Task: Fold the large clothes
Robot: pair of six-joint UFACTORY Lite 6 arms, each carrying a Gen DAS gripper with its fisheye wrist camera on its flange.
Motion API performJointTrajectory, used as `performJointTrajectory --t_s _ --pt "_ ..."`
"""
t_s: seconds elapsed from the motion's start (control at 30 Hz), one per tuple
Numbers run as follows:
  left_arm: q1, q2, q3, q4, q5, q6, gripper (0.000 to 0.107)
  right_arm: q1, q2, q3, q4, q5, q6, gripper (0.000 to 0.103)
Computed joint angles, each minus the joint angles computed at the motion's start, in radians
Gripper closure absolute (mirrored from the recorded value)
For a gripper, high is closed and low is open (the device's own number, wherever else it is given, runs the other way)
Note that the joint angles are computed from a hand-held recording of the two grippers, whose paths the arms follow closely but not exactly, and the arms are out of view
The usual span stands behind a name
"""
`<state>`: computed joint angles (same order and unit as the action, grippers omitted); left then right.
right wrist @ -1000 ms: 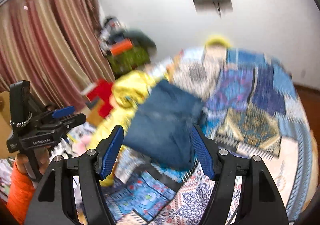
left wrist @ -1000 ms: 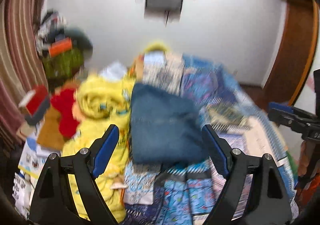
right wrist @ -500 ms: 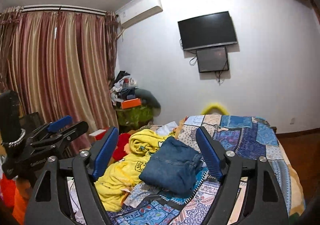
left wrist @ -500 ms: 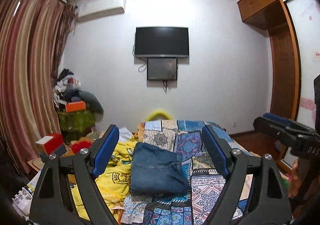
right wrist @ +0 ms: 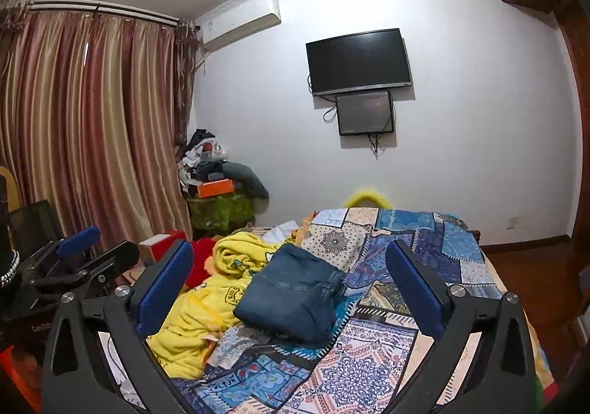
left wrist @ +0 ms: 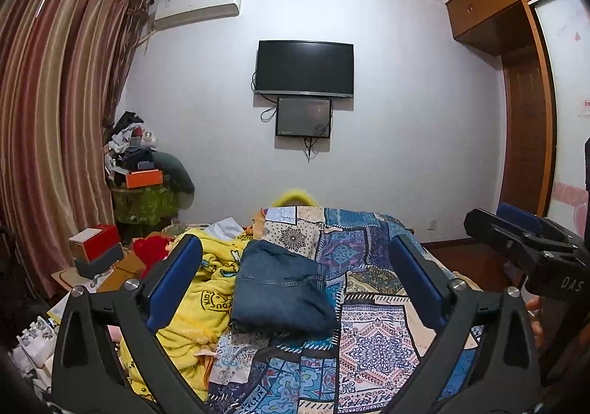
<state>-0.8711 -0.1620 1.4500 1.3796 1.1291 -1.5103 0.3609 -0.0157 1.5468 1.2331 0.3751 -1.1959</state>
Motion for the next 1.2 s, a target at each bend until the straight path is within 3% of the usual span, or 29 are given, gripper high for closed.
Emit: performJointTrajectory --t_s 0.4,1.2 --pt "-0.032 0.026 0.016 0.020 0.036 -0.012 0.005 -0.035 -0.055 -0.079 0.118 0.010 -0.114 0.000" --pt "-0.048 0.051 0.038 0.048 0.061 -0.006 0.004 -0.026 -0.068 -0.072 0.036 -0.002 -0.040 0.000"
